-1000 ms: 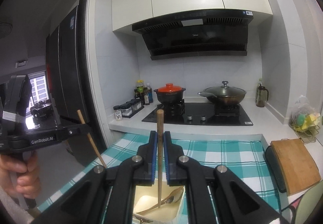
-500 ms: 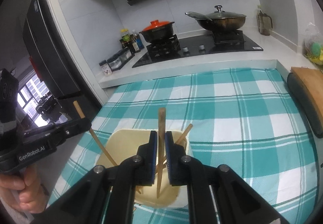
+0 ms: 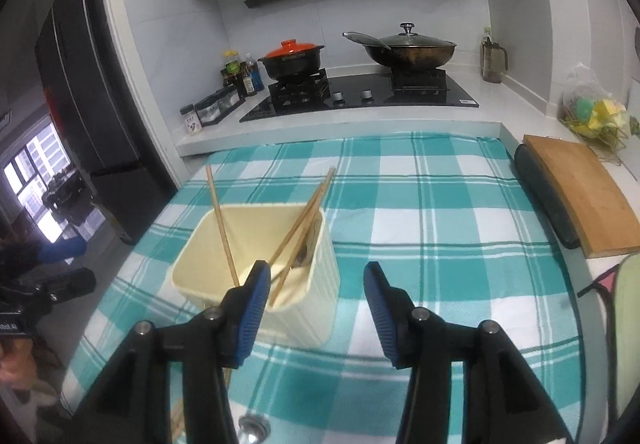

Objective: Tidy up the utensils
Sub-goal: 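Lower both held chopsticks into the cream box and open both tools, then withdraw both open tools from the cream box back over the cloth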

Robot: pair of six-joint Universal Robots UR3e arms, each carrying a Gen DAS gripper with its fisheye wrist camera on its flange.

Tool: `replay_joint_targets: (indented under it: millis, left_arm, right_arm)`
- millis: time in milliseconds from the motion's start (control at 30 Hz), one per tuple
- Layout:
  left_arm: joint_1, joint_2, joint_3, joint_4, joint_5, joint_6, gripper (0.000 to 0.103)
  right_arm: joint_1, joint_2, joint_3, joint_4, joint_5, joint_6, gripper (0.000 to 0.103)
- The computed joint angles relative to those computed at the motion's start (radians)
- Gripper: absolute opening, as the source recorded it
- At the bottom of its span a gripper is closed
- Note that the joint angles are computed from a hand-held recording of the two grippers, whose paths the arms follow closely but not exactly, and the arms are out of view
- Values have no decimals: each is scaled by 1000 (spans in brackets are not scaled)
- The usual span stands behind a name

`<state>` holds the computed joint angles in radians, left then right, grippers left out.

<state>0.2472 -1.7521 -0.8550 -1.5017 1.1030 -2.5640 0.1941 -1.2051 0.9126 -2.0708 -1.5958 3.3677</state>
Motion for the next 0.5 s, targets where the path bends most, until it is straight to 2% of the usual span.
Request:
replay_joint_targets:
  millis: [133,233,367,433,500]
  left_arm:
    - [107,260,-251,-60,-78,164,89]
    - [225,443,-389,-202,-172,318,90]
    - [467,712,-571,-477,-307,572,92]
    - [606,842,-645,-631,-360,696,92]
    - [760,944,-661,-851,-393,840,92]
  right_arm:
    - [36,-205,232,4,-36,-31,49]
    - [94,-345,381,-2,-104,-21,49]
    - [228,-481,530,-21,-237,38,50]
    - [336,-517,590,-40,-348,88,53]
    - [461,-529,643,-60,-481,166,55]
